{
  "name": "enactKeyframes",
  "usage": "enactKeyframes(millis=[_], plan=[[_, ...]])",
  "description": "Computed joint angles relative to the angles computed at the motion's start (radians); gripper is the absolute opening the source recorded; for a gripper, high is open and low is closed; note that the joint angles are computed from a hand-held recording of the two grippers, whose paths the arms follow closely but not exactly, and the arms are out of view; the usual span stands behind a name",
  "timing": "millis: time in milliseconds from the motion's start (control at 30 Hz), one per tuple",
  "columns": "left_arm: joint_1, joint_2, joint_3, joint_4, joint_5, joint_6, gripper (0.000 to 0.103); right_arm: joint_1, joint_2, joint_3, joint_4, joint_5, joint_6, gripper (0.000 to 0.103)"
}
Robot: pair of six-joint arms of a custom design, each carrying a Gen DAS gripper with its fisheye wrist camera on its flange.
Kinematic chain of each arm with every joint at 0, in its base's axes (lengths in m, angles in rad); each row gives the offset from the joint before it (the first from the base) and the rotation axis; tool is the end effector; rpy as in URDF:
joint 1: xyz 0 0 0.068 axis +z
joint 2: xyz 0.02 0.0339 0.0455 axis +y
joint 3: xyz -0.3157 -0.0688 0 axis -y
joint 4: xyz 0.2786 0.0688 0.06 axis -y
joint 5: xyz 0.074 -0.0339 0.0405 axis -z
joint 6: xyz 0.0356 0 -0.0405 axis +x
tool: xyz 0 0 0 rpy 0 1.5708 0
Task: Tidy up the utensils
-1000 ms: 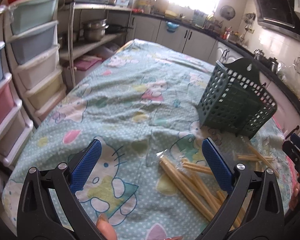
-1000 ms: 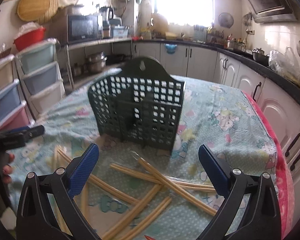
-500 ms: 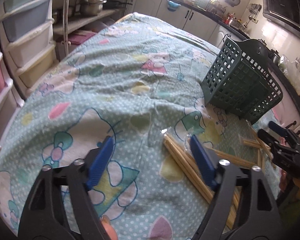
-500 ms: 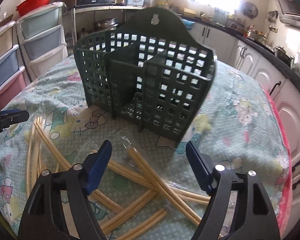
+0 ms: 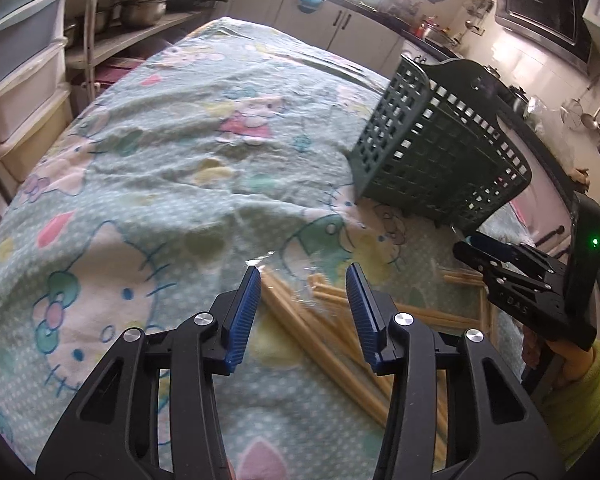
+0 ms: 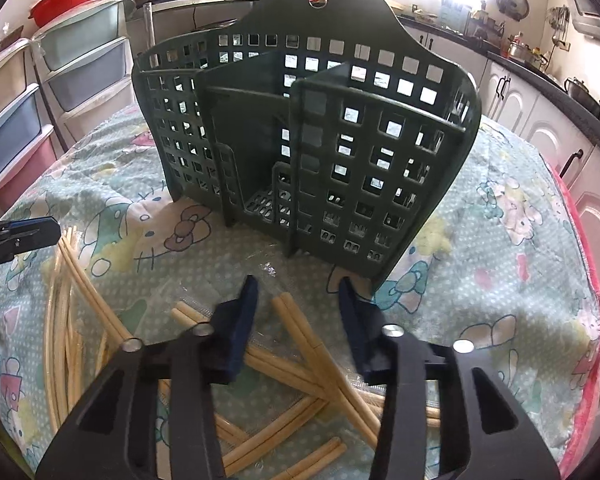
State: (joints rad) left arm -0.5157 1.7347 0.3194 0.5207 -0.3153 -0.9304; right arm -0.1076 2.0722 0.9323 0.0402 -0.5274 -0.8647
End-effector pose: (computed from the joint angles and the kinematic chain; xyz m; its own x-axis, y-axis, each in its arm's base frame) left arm 0.2155 -0.1095 0.0749 -0.6460 -0.5101 -0.5679 -0.3648 0.8598 -0.3573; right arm 0.3898 -0.0241 0.0689 -0.4727 -0.6103 -0.6357 -0.7612 0.6462 -0.0543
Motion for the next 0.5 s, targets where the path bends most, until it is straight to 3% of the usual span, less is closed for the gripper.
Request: enactKeyframes(millis=[133, 200, 367, 500], plan=[[0.001, 0.023, 0.026, -0.004, 0.018, 0.019, 0.024, -0.001, -0.001, 0.001, 0.005, -0.01, 0.007, 0.019], [0.002, 0.028, 0.039, -0.017, 0.019, 0.023, 0.023, -0.005, -0.003, 0.001, 0.01, -0.015, 0.01, 0.013], [0.008, 0.02, 0.041, -0.029, 0.015, 0.02, 0.009, -0.026, -0.016, 0.003, 0.006, -0.044, 0.014, 0.009], [-0.001, -0.01, 0.033, -0.031, -0.005, 0.03, 0.005, -0.048, -0.04, -0.001, -0.004, -0.083, 0.019, 0.009]])
